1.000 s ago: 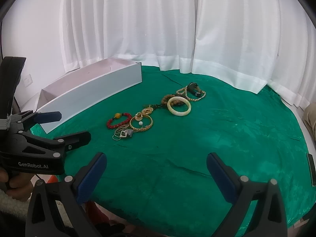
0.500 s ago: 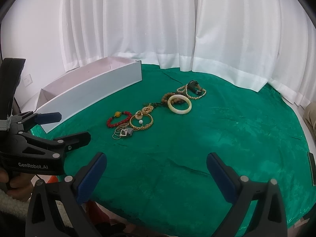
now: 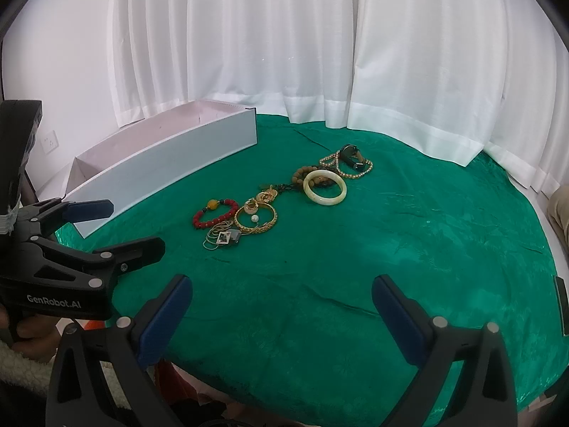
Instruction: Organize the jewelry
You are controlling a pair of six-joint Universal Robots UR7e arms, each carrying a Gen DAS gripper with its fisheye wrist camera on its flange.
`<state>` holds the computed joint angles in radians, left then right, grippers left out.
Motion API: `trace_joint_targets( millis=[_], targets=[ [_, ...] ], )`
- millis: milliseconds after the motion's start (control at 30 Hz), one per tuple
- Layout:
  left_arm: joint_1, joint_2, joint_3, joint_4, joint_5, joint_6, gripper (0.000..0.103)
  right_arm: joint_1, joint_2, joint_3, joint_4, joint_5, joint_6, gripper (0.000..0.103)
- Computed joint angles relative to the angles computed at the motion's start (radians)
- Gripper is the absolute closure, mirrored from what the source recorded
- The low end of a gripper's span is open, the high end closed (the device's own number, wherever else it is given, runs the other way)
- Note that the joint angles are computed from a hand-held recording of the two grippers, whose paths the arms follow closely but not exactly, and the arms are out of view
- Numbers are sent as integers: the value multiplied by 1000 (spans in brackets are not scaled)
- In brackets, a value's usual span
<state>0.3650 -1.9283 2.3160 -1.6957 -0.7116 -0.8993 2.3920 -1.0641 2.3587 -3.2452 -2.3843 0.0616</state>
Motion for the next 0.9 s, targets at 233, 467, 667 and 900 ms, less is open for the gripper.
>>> trace_joint_targets(
  millis=[233,467,667,900],
  targets=[
    [15,-3,-8,6,-17,5,0,1,-1,-2,7,0,1,0],
    [27,-18,-3,22,-3,-16,0,3,2,-3,9,-2,5,0],
    [25,-22,2,27,10,-17,0,7,7,-4,10,-3,9,0],
    [39,-24,0,37,12,-19,0,10,11,-5,13,-2,15,0]
  ],
)
